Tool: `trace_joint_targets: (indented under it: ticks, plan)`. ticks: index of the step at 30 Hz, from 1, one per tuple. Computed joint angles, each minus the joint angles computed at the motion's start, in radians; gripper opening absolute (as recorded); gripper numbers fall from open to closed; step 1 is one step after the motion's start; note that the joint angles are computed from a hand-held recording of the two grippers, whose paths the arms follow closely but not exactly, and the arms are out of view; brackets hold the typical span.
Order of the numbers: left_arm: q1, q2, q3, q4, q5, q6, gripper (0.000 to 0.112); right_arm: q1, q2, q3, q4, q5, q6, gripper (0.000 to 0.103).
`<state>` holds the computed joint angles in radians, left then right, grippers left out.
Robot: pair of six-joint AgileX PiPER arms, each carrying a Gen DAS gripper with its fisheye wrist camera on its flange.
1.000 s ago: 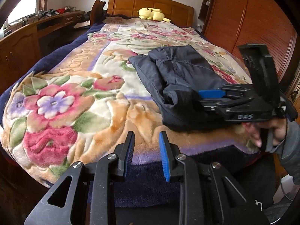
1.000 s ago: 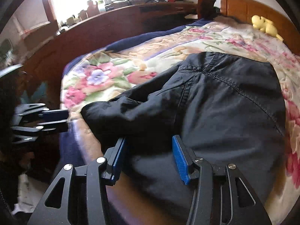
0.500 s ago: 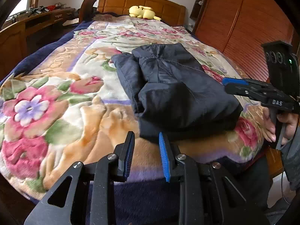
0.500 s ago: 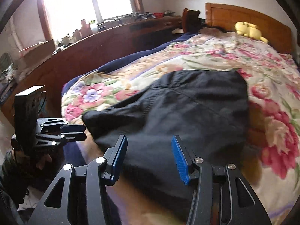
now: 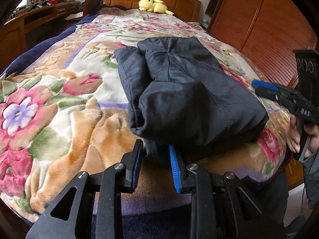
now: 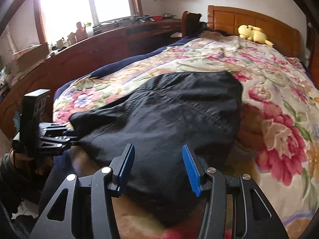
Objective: Fold large clothes
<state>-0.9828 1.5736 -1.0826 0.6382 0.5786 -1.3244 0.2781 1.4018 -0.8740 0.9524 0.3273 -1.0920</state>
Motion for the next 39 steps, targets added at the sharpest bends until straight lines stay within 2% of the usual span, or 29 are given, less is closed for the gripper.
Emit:
trace_joint_targets:
  ticks: [4,7,9,11,15,19,26,29,31,33,36,39]
  plan:
    - [-0.002,0.006,-0.006,-0.003,0.001,0.003,0.028,-0.006,0.043,-0.055,-0.154,-0.049,0.153,0.054]
    - [-0.005,0.005,-0.001,0.009,-0.001,-0.013,0.028,-0.031,0.131,-0.168,-0.317,-0.036,0.307,0.059]
    - [-0.010,0.004,0.001,0.020,0.002,-0.022,0.028,-0.053,0.221,-0.290,-0.451,0.002,0.441,0.059]
    - [-0.011,0.003,0.005,0.022,-0.001,-0.028,0.028,-0.079,0.310,-0.417,-0.504,0.046,0.510,0.060]
    - [0.002,-0.012,0.029,0.009,-0.034,-0.028,0.028,-0.136,0.488,-0.681,-0.453,0.192,0.529,0.060]
    - [0.011,-0.030,0.052,-0.005,-0.051,-0.016,0.028,-0.149,0.614,-0.863,-0.459,0.271,0.613,0.060]
    - [0.011,-0.040,0.065,-0.016,-0.061,-0.010,0.028,-0.150,0.714,-1.012,-0.371,0.347,0.573,0.060]
    - [0.009,-0.046,0.071,-0.013,-0.061,-0.016,0.028,-0.128,0.749,-1.062,-0.446,0.376,0.627,0.060]
    - [0.006,-0.046,0.070,-0.006,-0.056,-0.024,0.028,-0.124,0.803,-1.147,-0.490,0.440,0.675,0.062]
    - [0.005,-0.046,0.072,-0.003,-0.057,-0.029,0.028,-0.127,0.866,-1.246,-0.523,0.499,0.723,0.068]
    - [0.004,-0.048,0.075,0.001,-0.059,-0.034,0.028,-0.146,0.961,-1.409,-0.503,0.625,0.789,0.076]
    - [-0.002,-0.048,0.074,0.011,-0.054,-0.049,0.028,-0.158,1.047,-1.560,-0.474,0.732,0.833,0.077]
